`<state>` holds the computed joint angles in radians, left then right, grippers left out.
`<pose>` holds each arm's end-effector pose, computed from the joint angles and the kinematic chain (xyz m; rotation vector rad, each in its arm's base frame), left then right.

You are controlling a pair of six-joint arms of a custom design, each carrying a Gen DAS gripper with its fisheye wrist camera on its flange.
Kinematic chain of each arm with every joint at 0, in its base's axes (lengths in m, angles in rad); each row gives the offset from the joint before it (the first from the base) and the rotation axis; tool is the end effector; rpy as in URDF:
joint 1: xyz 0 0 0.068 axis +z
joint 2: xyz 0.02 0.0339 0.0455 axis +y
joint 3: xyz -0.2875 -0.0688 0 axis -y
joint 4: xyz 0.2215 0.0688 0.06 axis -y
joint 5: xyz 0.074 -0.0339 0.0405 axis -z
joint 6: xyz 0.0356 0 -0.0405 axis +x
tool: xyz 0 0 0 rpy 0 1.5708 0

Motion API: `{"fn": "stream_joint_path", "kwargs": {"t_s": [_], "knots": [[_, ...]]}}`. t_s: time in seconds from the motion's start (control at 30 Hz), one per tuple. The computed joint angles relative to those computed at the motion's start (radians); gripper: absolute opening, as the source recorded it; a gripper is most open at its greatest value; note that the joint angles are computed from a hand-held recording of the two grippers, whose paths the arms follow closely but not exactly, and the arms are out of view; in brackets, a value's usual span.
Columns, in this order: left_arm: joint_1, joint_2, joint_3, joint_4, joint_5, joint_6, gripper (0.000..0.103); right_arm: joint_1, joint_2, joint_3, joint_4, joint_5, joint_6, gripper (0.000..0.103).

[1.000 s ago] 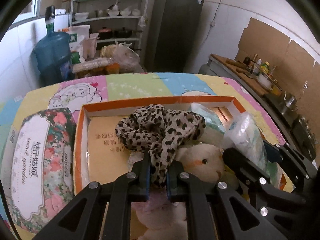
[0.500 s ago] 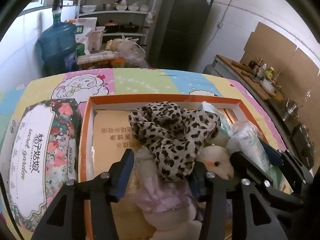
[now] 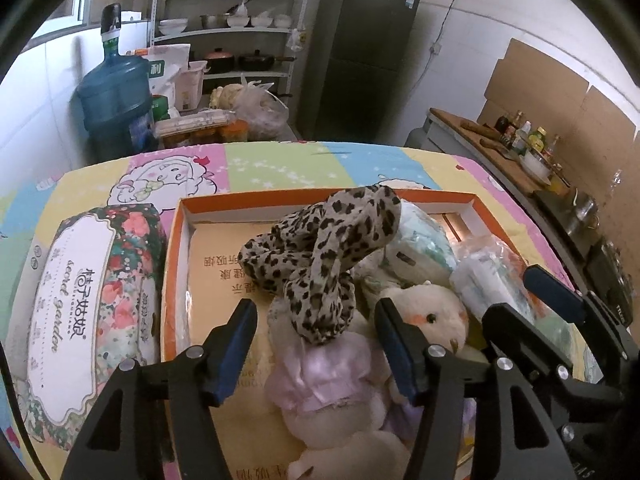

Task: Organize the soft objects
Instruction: 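Withdraw both open tools back from the box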

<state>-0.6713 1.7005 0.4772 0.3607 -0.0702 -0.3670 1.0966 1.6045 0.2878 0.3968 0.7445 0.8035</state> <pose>0.2053 -0.1599 0.1276 0.3423 2.4435 -0.3773 0.1147 0.1706 0.1218 -0.0342 2.1974 0.1033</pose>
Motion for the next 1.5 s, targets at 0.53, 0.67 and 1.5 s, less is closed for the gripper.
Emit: {"fn": "stream_joint_path", "kwargs": {"t_s": [0.53,0.67,1.5], "knots": [[-0.064,-0.170,-0.091,-0.033,-0.088,-0.040,0.061,0.155,-0.082,0.059,-0.221,0.127,0.166,0.072],[-0.095,-0.223,-0.111,-0.059,-0.114,-0.055,0.061,0.200,-0.092,0.087,-0.295,0.160,0.214,0.072],[-0.333,-0.578,-0.231,-0.305,-0.385,-0.203,0.061,0.480,0.028,0.311,-0.864,0.269,0.811,0.072]]}}
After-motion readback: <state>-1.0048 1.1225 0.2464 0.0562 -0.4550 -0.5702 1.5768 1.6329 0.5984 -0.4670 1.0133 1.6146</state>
